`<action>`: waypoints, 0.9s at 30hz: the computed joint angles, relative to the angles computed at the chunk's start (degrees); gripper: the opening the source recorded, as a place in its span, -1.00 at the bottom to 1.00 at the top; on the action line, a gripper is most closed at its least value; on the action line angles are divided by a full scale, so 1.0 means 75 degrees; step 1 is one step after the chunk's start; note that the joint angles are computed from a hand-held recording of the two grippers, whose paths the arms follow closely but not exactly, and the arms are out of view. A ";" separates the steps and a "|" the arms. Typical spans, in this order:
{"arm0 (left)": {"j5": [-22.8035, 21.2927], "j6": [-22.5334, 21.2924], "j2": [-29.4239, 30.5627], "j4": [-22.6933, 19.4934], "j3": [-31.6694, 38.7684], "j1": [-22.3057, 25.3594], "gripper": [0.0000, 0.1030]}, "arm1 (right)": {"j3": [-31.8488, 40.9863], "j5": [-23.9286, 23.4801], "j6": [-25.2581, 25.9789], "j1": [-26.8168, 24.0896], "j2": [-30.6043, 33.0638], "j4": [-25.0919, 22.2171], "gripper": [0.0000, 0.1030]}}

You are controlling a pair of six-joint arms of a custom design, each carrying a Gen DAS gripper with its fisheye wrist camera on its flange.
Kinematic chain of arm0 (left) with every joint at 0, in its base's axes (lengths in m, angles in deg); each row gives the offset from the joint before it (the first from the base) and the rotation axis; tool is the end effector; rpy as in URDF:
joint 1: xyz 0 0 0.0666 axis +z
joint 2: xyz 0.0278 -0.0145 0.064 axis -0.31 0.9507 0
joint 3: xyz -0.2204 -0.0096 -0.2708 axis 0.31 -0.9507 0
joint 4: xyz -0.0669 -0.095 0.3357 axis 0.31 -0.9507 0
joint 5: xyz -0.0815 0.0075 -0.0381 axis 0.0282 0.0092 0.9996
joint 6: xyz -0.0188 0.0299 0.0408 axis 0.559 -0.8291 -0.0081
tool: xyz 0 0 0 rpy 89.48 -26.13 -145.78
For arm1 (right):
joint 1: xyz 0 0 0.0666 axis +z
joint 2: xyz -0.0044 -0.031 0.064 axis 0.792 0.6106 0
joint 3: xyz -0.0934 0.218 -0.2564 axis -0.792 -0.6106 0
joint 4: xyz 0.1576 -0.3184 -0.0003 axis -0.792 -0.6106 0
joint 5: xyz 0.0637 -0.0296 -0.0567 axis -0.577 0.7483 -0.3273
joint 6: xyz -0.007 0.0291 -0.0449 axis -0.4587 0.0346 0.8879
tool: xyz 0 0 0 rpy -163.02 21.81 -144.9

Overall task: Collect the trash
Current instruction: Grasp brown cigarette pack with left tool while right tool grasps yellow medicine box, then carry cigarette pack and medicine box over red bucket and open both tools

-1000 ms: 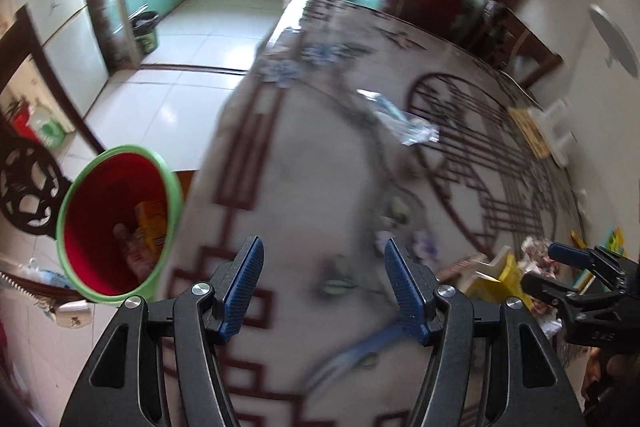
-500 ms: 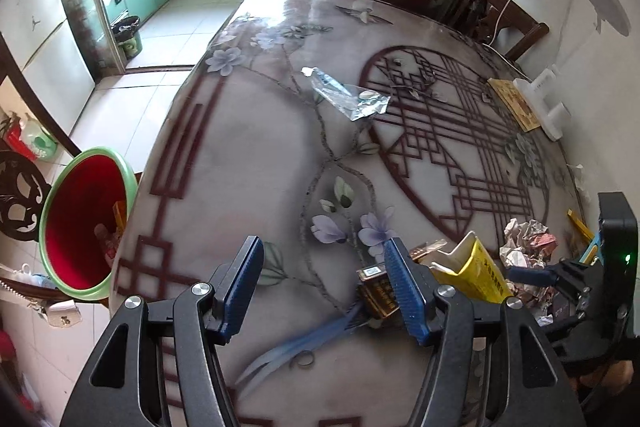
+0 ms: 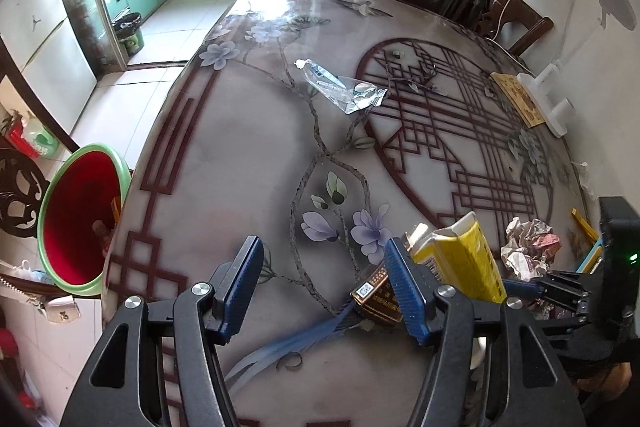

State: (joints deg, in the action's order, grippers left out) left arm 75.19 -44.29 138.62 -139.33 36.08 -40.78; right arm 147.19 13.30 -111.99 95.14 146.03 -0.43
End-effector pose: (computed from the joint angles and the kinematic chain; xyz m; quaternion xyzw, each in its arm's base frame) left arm 0.3675 -0.1551 0.3940 0.0150 0.9734 -0.0944 0.2084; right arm 0.3310 0.3113 0.3754 -0.1090 0.9774 0.1495 0.1026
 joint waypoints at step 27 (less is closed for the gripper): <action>0.1343 -0.1075 0.1482 -0.0131 0.0158 -0.0865 -0.16 | -0.0169 0.0949 -0.1342 -0.0457 -0.0786 0.0485 -0.24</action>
State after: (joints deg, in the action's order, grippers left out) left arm 85.26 -52.35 149.74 -140.31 37.26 -47.27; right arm 145.92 20.42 -122.06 91.71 140.13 3.21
